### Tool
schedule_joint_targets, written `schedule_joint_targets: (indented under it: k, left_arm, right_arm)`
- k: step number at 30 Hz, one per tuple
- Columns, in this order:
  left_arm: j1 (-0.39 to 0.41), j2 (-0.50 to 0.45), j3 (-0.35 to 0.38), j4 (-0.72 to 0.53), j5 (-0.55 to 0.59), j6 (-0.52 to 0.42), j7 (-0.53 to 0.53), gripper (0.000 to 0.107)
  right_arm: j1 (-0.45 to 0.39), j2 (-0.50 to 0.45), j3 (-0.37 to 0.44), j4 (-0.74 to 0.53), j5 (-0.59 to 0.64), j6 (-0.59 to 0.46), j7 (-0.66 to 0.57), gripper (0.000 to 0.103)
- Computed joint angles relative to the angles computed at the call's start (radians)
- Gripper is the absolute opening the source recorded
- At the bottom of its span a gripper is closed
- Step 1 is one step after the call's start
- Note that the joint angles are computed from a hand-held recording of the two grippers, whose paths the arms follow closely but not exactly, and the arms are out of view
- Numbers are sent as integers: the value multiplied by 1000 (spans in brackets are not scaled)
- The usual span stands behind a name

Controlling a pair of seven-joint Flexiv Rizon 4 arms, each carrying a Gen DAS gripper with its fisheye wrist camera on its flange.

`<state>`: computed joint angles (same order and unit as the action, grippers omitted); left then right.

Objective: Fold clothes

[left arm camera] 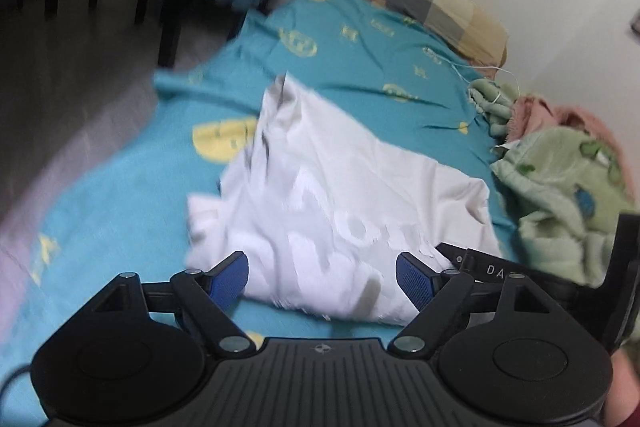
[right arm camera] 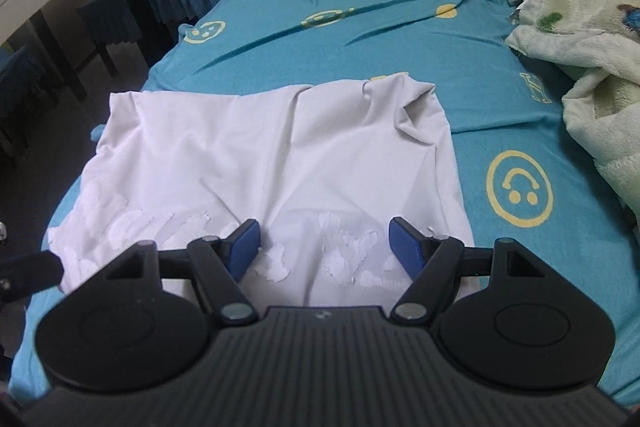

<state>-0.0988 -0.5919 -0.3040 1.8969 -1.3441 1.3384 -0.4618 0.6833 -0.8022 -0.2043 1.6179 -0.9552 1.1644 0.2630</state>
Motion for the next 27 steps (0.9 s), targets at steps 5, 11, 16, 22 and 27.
schedule_joint_targets:
  k: [5, 11, 16, 22, 27]
  left_arm:
    - [51, -79, 23, -60, 162, -141, -314, 83]
    - [105, -105, -45, -69, 3, -149, -345, 83]
    - [87, -94, 46, -70, 175, -286, -523, 83]
    - [112, -116, 8, -86, 188, -261, -536, 81]
    - [119, -132, -28, -93, 62, -193, -520, 64]
  right_arm:
    - [0, 7, -2, 11, -6, 9, 25, 73]
    - [-6, 2, -8, 10, -8, 36, 42, 73]
    - [-6, -6, -5, 1, 9, 30, 27, 73]
    - [-3, -13, -3, -10, 22, 11, 2, 73]
    - [-3, -18, 4, -23, 37, -11, -23, 73]
